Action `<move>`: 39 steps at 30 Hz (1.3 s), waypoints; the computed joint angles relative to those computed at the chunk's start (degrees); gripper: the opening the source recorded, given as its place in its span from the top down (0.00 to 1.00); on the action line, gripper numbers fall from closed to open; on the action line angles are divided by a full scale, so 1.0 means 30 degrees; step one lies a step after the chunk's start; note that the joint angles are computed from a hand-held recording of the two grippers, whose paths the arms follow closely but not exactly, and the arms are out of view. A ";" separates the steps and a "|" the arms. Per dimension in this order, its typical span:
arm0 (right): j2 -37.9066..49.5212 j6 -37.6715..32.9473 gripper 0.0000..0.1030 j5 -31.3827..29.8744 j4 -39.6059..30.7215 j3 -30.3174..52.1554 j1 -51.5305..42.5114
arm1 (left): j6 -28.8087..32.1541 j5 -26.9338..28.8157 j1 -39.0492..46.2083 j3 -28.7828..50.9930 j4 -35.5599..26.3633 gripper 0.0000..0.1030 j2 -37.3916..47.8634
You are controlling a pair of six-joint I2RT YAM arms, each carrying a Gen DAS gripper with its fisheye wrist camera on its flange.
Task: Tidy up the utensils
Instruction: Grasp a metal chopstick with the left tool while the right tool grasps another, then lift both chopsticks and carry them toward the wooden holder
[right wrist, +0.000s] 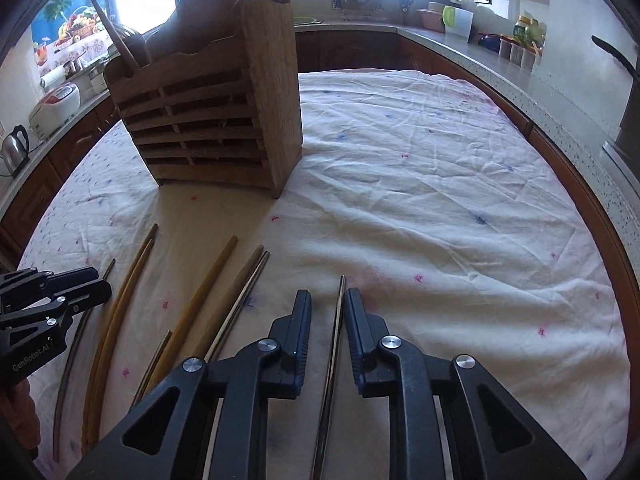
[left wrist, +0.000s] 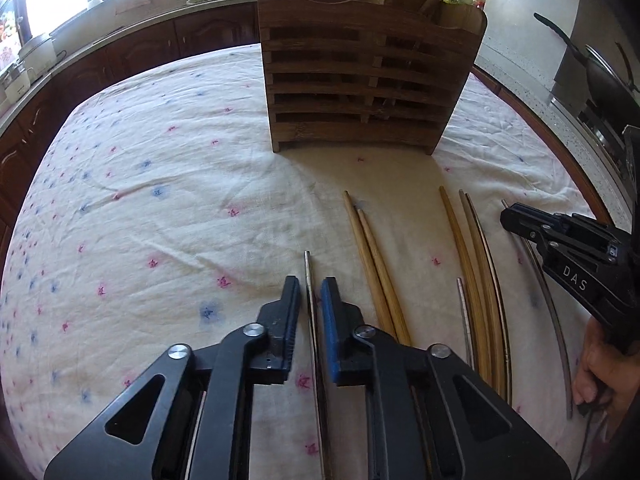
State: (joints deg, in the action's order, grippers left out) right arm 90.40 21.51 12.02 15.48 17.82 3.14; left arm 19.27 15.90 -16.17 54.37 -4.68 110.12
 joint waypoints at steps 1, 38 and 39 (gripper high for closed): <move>-0.0030 0.0015 0.93 0.0032 0.0053 -0.0059 0.0012 | 0.0006 0.0343 0.0227 0.0268 -0.0253 0.96 0.0159; -2.2072 0.2612 0.96 0.0803 -1.5171 0.1429 0.2678 | 0.1250 1.1819 0.8275 0.0915 -0.8341 0.97 -0.8265; -2.2124 0.2595 0.96 0.0828 -1.5206 0.1477 0.2675 | 0.1088 1.1846 0.8282 0.0883 -0.8209 0.97 -0.8355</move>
